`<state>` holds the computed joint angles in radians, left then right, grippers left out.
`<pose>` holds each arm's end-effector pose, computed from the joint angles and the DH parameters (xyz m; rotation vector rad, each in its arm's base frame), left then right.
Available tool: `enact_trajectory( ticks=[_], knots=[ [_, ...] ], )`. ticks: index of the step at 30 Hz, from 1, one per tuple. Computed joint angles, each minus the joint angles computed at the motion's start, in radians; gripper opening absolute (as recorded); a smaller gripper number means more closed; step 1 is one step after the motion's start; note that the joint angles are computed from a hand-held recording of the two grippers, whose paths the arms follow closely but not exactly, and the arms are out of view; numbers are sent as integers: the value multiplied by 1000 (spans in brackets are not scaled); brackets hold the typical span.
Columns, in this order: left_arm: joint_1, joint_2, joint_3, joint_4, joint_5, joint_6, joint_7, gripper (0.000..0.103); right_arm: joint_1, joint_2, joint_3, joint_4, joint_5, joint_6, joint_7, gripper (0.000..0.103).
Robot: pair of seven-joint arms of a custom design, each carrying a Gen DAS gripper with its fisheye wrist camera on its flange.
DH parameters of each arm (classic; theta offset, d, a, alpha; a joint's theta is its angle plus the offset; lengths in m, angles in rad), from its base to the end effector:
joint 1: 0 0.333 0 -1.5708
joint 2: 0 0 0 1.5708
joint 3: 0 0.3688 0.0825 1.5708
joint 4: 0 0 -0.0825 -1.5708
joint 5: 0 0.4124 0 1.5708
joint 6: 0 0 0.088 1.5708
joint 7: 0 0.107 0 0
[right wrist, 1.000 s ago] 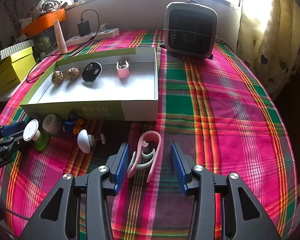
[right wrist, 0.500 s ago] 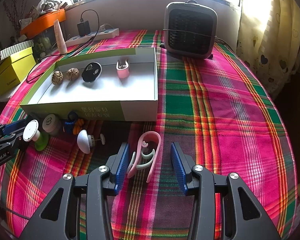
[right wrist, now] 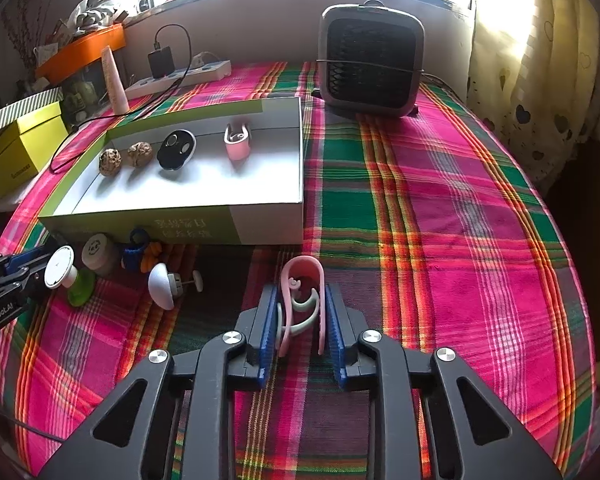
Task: Organize objects
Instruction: 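Grasp the pink-and-white clip with the right tool while the left grasps the black holder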
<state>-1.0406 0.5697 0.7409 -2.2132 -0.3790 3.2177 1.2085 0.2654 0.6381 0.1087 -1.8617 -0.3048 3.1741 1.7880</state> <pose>0.6006 -0.1780 0.2766 -2.0367 1.5722 -0.6057 0.6753 0.2822 0.2719 -2.1168 1.3715 -0.4637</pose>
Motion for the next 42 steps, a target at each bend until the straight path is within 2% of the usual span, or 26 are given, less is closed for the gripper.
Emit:
enact_trajectory(
  ticks=[10, 19, 28, 39, 42],
  knots=[
    [7, -5, -10, -3, -5, 5, 5, 25, -31, 1, 36, -6, 4, 4, -19, 24],
    [6, -10, -14, -8, -12, 8, 9, 25, -26, -2, 34, -15, 7, 8, -24, 24],
    [15, -26, -29, -21, -32, 24, 26, 25, -65, -3, 86, -26, 8, 13, -47, 24],
    [-36, -41, 7, -31, -105, 38, 106, 25, -89, -11, 116, -30, 13, 24, -66, 24],
    [-30, -43, -1, -30, -111, 36, 112, 25, -97, -12, 125, -34, 11, 27, -70, 24]
  ],
)
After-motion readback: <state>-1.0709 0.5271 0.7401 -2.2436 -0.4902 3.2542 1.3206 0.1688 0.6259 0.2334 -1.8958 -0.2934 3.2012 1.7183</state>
